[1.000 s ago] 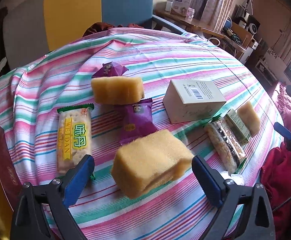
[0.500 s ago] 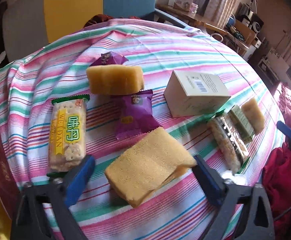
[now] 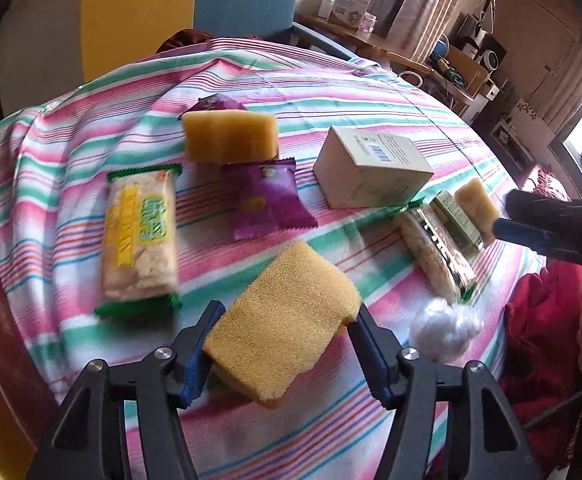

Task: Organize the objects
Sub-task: 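Lift the yellow sponge with the left gripper while the right gripper grasps the cracker packet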

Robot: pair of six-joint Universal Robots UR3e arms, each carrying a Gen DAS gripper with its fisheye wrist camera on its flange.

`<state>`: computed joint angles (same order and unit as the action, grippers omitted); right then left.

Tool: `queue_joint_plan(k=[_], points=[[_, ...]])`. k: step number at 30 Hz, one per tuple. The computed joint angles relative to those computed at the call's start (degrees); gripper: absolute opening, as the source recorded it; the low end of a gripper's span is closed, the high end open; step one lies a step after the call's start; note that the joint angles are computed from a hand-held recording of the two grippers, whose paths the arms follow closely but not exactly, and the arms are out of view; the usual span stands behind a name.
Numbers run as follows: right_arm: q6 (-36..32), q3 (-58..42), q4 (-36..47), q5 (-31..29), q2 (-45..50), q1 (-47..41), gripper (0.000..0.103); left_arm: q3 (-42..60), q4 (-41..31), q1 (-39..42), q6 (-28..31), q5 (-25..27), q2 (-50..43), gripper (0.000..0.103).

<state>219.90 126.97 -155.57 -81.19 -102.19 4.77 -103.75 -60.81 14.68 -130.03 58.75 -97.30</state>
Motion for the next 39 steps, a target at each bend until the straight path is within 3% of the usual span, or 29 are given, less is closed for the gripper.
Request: queue_joint_plan(k=[12,18,20,22,23,29,39], points=[[-3.18,-19.18,21.86,-4.62,16.25,3.06,0.08,-3.81,-8.96,7.83,7.96,-3.26,8.26,0.064],[-2.39,-22.43,23.29,-7.56,21.1,3.48,0.079,-3.94,-15.55,12.42,13.04,-5.36,12.03,0.064],[-3.14,-24.96,25.33,-8.52,23.64,4.07,0.07,-3.8,-18.34,14.32,14.49,-6.29,13.34,0.064],[-3.46,-29.84,29.31,-13.95,27.14,6.67,0.053,-3.28,-21.42,16.49,16.51,-7.5,14.53,0.064],[-3.75,-31.27,30.23,-15.45,28.28,7.45,0.051,-3.11,-22.41,17.25,17.19,-7.83,15.0,0.064],[-4.18,-30.88,29.91,-16.0,28.32,7.28,0.051,-0.08,-30.85,23.93,22.64,-10.64,17.25,0.064],[-4.36,-32.1,30.44,-18.48,29.29,8.37,0.051,5.0,-36.97,33.26,25.56,-12.55,15.78,0.064]])
